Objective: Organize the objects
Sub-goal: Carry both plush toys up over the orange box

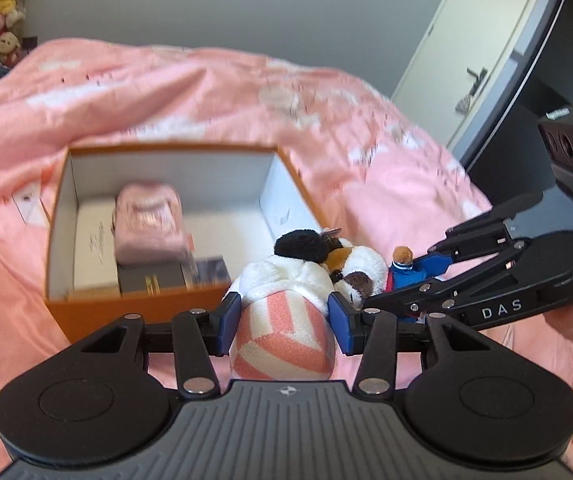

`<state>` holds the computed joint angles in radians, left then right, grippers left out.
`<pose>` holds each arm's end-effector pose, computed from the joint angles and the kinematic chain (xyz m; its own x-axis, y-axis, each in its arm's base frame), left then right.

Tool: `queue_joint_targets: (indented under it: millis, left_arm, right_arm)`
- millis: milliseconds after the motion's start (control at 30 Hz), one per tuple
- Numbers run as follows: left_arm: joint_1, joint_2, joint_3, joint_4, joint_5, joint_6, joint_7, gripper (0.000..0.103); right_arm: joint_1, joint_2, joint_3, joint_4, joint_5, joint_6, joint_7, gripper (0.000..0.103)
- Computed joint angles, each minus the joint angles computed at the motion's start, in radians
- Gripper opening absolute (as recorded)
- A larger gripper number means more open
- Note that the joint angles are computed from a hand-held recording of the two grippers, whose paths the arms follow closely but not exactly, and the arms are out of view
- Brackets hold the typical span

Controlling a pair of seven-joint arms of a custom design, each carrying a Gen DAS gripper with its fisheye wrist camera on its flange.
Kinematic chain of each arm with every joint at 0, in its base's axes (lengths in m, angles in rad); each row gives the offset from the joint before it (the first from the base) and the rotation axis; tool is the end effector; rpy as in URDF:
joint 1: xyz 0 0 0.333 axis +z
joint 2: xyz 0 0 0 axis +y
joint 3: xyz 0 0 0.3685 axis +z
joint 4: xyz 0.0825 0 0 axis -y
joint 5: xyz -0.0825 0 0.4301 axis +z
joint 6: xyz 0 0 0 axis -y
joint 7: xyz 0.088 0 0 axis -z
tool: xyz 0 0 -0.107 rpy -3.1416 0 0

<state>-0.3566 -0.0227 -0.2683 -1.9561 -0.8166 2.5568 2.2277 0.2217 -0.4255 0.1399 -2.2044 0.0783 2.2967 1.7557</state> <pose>0.5227 -0.3660 0.5877 -0.7251 -0.6056 0.3279 -0.6246 0.3777 -0.6836 0.4551 0.1866 0.6428 0.1693 -0.9795 -0.1091 -0.8718 -0.0972 -0.4801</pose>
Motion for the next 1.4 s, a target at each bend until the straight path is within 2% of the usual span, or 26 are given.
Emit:
queue_joint_targets:
  millis: [200, 400, 600, 900, 1033, 1167, 1267, 1400]
  left_arm:
    - [0.003, 0.044, -0.01, 0.076, 0.017, 0.047, 0.008, 0.054]
    - [0.033, 0.161, -0.039, 0.229, 0.099, 0.029, -0.046, 0.054]
    - [0.062, 0.328, -0.08, 0.418, 0.222, -0.057, -0.17, 0.054]
    - [0.05, 0.541, -0.104, 0.623, 0.413, -0.148, -0.423, 0.054]
    - [0.038, 0.587, -0.104, 0.651, 0.464, -0.123, -0.541, 0.054]
    - [0.04, 0.613, -0.118, 0.647, 0.494, -0.073, -0.607, 0.054]
    - [0.045, 0.626, -0.131, 0.643, 0.517, -0.057, -0.619, 0.054]
    - [0.065, 0.647, -0.157, 0.653, 0.519, -0.058, -0.594, 0.054]
  right_arm:
    - [-0.025, 0.011, 0.017, 0.038, -0.067, 0.065, 0.014, 0.037]
    - [-0.06, 0.071, 0.024, 0.093, -0.135, 0.134, 0.074, 0.037]
    - [-0.099, 0.145, 0.031, 0.115, -0.247, 0.223, 0.181, 0.037]
    - [-0.088, 0.294, -0.036, 0.16, -0.252, 0.256, 0.303, 0.036]
    - [-0.077, 0.348, -0.065, 0.174, -0.225, 0.271, 0.387, 0.036]
    - [-0.066, 0.395, -0.081, 0.194, -0.291, 0.292, 0.482, 0.037]
    - [-0.054, 0.424, -0.095, 0.207, -0.346, 0.299, 0.518, 0.037]
    - [-0.042, 0.442, -0.112, 0.212, -0.349, 0.306, 0.479, 0.037]
